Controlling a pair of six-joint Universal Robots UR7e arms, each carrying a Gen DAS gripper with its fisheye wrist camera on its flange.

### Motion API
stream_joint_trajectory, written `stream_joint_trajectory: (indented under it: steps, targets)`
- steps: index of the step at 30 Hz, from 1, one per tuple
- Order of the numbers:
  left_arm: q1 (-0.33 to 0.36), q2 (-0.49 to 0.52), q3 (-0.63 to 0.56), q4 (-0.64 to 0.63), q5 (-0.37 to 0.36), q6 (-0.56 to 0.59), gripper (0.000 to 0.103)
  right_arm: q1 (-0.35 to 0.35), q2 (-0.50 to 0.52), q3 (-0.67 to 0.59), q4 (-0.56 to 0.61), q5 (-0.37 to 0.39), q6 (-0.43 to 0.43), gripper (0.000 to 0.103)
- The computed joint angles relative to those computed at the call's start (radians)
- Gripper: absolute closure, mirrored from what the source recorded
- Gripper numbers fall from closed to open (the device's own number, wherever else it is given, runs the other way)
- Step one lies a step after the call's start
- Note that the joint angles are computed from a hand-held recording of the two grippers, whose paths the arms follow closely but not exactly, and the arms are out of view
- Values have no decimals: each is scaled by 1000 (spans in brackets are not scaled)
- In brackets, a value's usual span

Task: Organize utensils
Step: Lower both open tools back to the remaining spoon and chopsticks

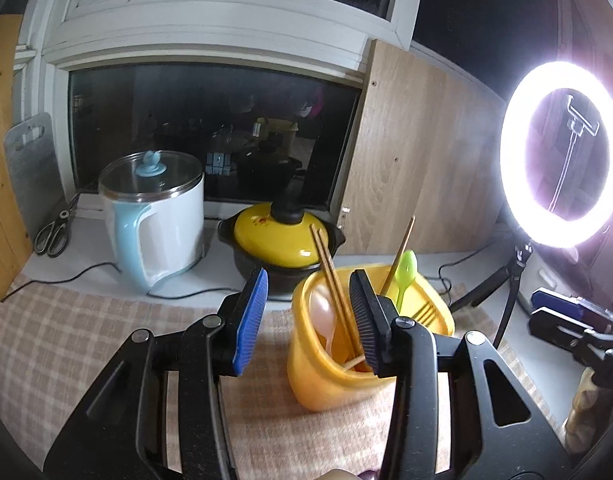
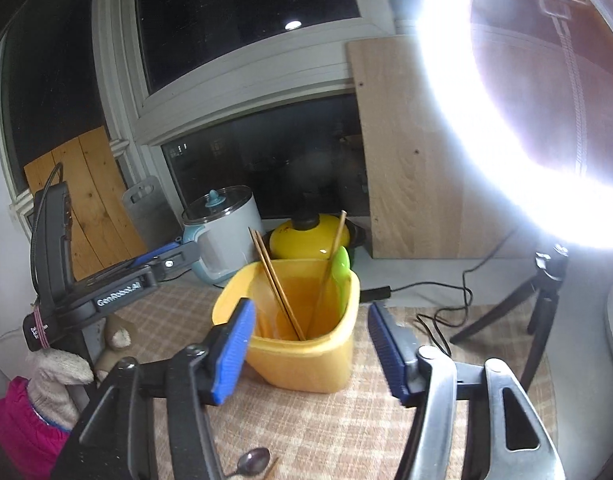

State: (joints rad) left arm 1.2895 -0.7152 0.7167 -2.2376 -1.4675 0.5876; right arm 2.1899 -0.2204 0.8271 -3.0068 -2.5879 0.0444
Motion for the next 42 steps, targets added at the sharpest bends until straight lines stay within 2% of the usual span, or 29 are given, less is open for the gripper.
stream_joint_trajectory:
  steps: [4,6,8,13,18,26,33,40,42]
  targets:
    - [1,-58,92,-27,40,38,60,7,-53,110,-22,7,17,18]
    - [4,-90,141,-46,47,54,60,9,-79,163,-20,19,33,7]
    - [6,-119,182,-39,70,66,60,8,-99,207,-24,39,42,4]
    - [15,-177,259,-5,104,60,60,-5,-145,313,-23,122,78,3]
    - [28,-223,317,55,123,23,60,-8,-164,383,-19,149,95,3]
    - [43,-302,445,116,159,4,60,-43,-237,496,82,274,282,4]
    - [44,-331,504,180,171,-10,60,-92,-273,559,102,427,409,21]
    - [14,-368,626,179,276,74,61,-112,-278,575,118,497,463,37]
    - [11,-367,639,180,294,82,66,-113,-276,570,133,504,466,42]
